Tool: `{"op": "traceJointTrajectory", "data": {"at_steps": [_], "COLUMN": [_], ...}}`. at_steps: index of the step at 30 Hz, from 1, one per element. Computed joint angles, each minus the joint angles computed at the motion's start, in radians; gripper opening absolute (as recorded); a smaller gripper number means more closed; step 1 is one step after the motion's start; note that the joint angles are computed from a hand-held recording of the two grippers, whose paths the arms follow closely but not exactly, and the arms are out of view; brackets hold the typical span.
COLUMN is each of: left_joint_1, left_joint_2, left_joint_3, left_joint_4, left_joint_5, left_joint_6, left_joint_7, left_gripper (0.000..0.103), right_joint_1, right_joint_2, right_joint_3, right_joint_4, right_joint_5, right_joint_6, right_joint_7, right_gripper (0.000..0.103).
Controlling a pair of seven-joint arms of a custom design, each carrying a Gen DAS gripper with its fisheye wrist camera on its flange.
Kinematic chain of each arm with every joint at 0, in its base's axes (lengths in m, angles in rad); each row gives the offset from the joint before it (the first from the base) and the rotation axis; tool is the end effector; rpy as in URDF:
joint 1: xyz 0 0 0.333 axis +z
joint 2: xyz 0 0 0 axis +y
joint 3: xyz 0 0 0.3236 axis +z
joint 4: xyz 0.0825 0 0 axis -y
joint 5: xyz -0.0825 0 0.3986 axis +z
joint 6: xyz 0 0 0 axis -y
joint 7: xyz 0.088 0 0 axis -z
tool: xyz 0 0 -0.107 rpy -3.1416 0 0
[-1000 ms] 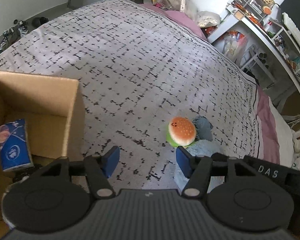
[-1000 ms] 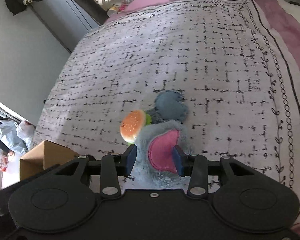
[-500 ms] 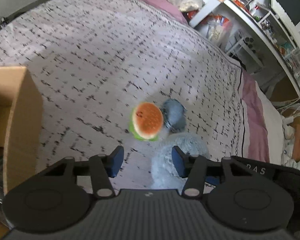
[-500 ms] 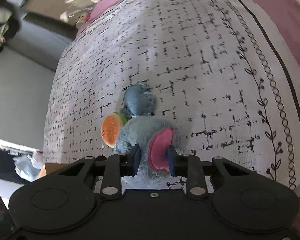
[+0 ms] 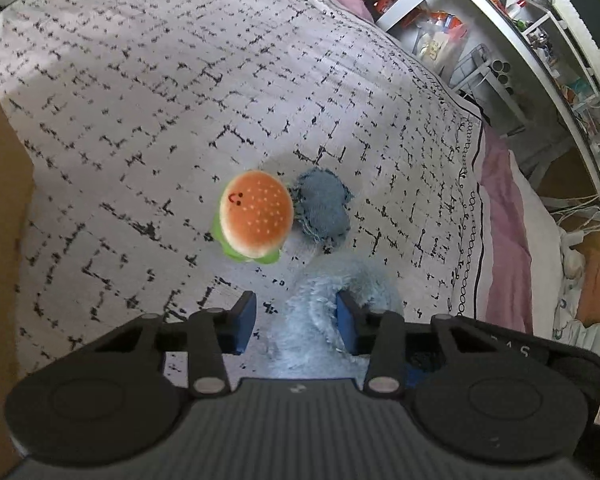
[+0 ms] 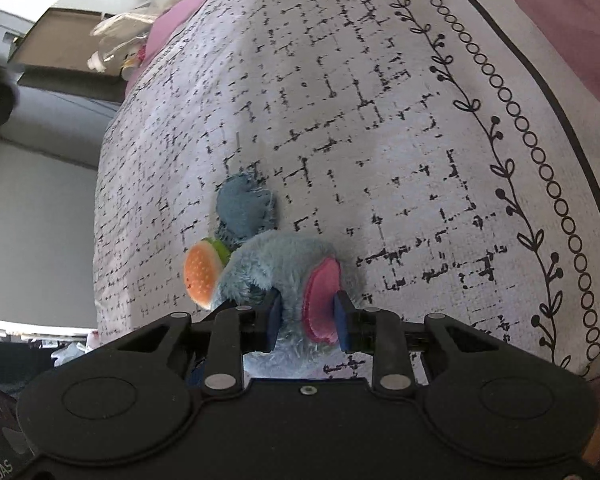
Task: Organize soft objects
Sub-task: 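Grasp the grey plush mouse body with both grippers, then lift the grey plush mouse with both grippers and carry it over the box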
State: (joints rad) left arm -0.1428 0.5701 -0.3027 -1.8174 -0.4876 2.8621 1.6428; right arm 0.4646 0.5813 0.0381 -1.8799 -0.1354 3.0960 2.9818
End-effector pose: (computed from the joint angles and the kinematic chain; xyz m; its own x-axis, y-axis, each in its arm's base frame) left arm 0.6523 -0.2569 0.2787 -0.0778 -0.8939 0.4415 -0.9313 -0.0928 -0.3522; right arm 0.6053 0.3422 0.2662 -0.5451 -0.6125 -0.5725 -0.6601 0.7345 -0.1573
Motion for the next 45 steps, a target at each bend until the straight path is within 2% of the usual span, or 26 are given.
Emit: {"op": "traceJointTrajectory", "data": {"at_steps": [3,4,6,16,19,29,36,45], "left_joint_1": [0.003,0.016,-0.008,-0.005,0.004,0.066,0.132,0.21], "left_joint_2": [0.014,0.017,0.004,-0.059,-0.077,-0.123,-0.153,-0.189], "left_joint_3": [-0.008,-0.026,-0.006,-0.019,-0.03,-0.099,-0.152,-0.211], "left_joint_4": [0.012,0.012,0.002,-0.058,-0.075,-0.12,-0.147,-0.174], "left_joint_5": [-0.01,-0.023,-0.012,-0.01,-0.019,-0.089,-0.184,-0.363], "left_joint_6": [0.001,0.007,0.024,0.095,0.115,0.167,0.185,0.188], "left_joint_7": [-0.006,0.011,-0.01,-0.009,0.001,0.09,0.186,0.359], "left_gripper": [0.032,0.023,0.021,0.02,0.02,0.02,0.02,0.02], "right_joint_1": [-0.003,0.012,0.038,0.167,0.259,0.441,0.467,0.547], "right_joint_2": [0.006,0.005,0.0,-0.038,-0.046,-0.047,-0.027,0.0], "right_joint_3": [0.003,-0.012,-0.041,-0.179,-0.27,-0.456,-0.471,-0.534], "right_joint_4": [0.002,0.003,-0.004,-0.052,-0.052,-0.061,-0.027,0.02], "right_joint_5": [0.002,-0.004,-0.011,-0.052,-0.065,-0.077,-0.072,-0.078], "right_joint_6": [0.01,0.01,0.026,0.113,0.106,0.135,0.155,0.133], "right_joint_7": [-0.002,0.0,0.015,0.036,0.047,0.064,0.013,-0.03], "right_gripper": [0.027,0.026,0.026,0.024,0.024,0.023,0.023,0.023]}}
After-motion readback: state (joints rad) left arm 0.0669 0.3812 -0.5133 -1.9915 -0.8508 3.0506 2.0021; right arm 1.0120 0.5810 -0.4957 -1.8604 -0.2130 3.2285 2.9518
